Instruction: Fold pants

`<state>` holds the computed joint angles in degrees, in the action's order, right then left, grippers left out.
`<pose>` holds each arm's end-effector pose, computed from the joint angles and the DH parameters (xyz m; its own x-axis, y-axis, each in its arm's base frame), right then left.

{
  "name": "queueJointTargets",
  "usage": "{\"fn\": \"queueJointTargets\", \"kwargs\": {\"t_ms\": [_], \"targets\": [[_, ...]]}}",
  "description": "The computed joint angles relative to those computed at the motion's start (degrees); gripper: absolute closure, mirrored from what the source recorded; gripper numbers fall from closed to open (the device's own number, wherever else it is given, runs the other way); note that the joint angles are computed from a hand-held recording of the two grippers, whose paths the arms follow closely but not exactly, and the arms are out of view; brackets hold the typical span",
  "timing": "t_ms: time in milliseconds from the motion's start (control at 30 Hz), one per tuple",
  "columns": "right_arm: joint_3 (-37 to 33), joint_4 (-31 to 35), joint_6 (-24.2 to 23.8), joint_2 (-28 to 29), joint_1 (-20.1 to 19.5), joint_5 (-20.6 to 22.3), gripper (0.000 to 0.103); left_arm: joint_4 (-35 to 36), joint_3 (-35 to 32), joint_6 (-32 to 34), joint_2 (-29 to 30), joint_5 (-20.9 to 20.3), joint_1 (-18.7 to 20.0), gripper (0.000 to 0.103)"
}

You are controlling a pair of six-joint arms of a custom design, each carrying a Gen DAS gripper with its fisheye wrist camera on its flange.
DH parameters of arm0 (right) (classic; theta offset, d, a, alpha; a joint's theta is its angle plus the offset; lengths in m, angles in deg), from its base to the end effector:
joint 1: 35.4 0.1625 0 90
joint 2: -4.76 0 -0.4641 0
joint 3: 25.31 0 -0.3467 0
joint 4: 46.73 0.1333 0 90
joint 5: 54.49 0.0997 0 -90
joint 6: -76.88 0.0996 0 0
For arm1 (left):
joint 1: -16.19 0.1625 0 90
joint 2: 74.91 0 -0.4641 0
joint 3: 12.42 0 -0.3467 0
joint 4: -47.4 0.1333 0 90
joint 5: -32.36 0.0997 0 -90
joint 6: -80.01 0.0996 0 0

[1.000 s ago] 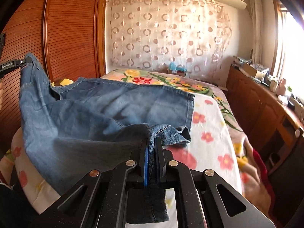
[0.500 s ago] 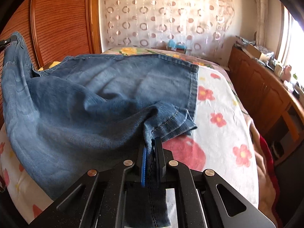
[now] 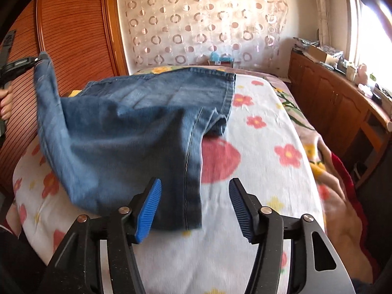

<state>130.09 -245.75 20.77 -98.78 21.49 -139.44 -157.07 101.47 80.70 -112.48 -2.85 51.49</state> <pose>-0.0137 -0.2810 0.3710 -0.7337 -0.1082 0.6708 -0.5610 0.6535 -0.5081 -0.3360 -0.5010 0.1250 -0.7373 0.1844 -0.6499 0.6507 0.4522 -0.6099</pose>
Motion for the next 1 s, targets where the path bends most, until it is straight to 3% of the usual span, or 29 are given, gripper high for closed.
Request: {"fn": "queueJointTargets", "kwargs": {"t_ms": [233, 300, 367, 433, 600, 700, 833, 1000], "targets": [[-1.6, 8.2, 0.0, -1.4, -2.2, 0.5, 0.042, 1.1, -2.5, 0.6, 1.2, -1.4, 2.5, 0.092], [-1.2, 6.6, -0.6, -0.5, -2.1, 0.5, 0.054, 1.3, -3.2, 0.7, 1.5, -2.2, 3.2, 0.092], [-1.8, 8.5, -0.8, -1.1, -2.2, 0.8, 0.086, 1.9, -4.2, 0.9, 1.8, -2.8, 3.8, 0.092], [-2.9, 13.0, -0.3, -2.7, -2.4, 1.7, 0.09, 2.6, -5.2, 1.2, 1.9, -3.2, 4.3, 0.092], [-4.9, 14.9, 0.6, -5.8, -0.7, 4.0, 0.096, 3.0, -7.2, 2.5, 1.5, -4.3, 5.3, 0.093], [-7.2, 16.2, 2.5, -7.7, 1.9, 4.5, 0.096, 2.6, -8.0, 2.7, 0.7, -4.8, 5.9, 0.093], [-11.2, 14.6, 4.0, -6.1, 9.7, -0.3, 0.096, 2.1, -9.4, 3.4, 0.3, -4.9, 6.6, 0.093], [-16.5, 13.0, 7.0, -1.6, 15.7, -4.6, 0.096, 2.9, -11.7, 3.2, 0.3, -5.4, 8.3, 0.093]]}}
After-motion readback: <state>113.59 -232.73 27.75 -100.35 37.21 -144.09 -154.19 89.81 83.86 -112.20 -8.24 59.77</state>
